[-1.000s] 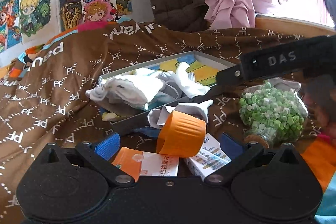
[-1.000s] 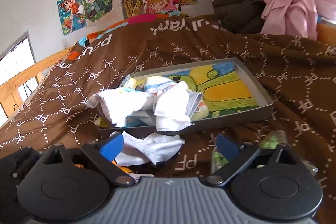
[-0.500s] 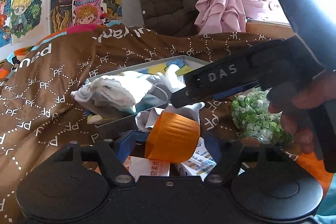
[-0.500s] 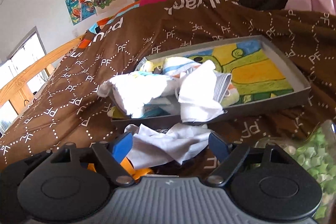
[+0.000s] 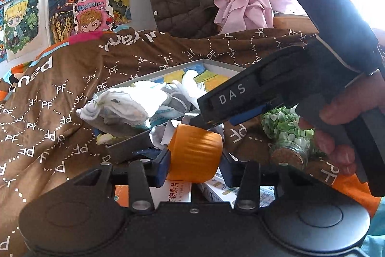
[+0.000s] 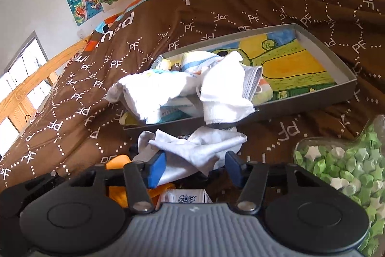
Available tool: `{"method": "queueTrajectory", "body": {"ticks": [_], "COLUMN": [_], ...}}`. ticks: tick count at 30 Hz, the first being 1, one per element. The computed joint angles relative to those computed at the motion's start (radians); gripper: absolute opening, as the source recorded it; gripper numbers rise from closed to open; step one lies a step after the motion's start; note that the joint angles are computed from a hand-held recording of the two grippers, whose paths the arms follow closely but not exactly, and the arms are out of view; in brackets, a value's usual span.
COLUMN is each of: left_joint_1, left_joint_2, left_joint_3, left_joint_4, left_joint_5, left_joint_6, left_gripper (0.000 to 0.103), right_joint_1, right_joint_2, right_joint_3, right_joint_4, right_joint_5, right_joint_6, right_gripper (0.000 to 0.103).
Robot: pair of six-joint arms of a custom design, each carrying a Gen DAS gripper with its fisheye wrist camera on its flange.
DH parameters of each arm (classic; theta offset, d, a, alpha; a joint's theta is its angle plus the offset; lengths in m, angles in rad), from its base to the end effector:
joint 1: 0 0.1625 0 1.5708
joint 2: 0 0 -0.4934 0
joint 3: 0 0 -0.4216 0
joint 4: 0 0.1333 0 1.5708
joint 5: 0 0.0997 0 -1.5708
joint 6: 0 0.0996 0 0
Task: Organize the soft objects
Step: 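Grasp the orange cup with the left tool while the right tool grasps the white cloth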
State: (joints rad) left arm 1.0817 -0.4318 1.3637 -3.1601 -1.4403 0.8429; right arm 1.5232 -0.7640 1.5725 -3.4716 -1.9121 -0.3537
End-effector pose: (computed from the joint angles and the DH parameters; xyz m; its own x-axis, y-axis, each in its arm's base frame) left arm -0.2650 -0.8092 0.0133 -0.3295 0.7849 -0.5247 0.9288 0.1695 -0.3296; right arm 0.0629 -0.7805 0.2442 -0.8773 0.1612 0.4520 -0.3006 0.5498 -0.7794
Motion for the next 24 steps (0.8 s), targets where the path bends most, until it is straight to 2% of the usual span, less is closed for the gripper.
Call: {"method": "queueTrajectory", "body": {"ticks": [7, 11, 18, 24], "left_joint_1": [-0.001, 0.000, 0.000, -0.005], "left_joint_2": [-0.001, -0.001, -0.004, -0.007], "left_joint_3": [0.007, 0.009, 0.016, 0.031], "left_joint_4": [-0.011, -0.016, -0.026, -0.045], "left_joint_5": [0.001, -0.001, -0.009, -0.007], "left_joint_6": [0.019, 0.025, 0.026, 0.047], "left_gripper": [0.044, 0.043, 0.042, 0.042], "right_joint_1": [0.003, 0.004, 0.012, 0.015], "right_joint_2": [0.005, 0.006, 0.010, 0.002], "right_joint_3": [-0.007, -0.009, -0.007, 0.015], "right_joint_4": [0.001, -0.006, -0.058, -0.134], "right_joint_5": [-0.033, -0.061, -0.103, -0.104], "right_joint_6": [0.012, 0.020, 0.023, 0.006], "right_gripper": [0.036, 0.020, 0.009, 0.006]}}
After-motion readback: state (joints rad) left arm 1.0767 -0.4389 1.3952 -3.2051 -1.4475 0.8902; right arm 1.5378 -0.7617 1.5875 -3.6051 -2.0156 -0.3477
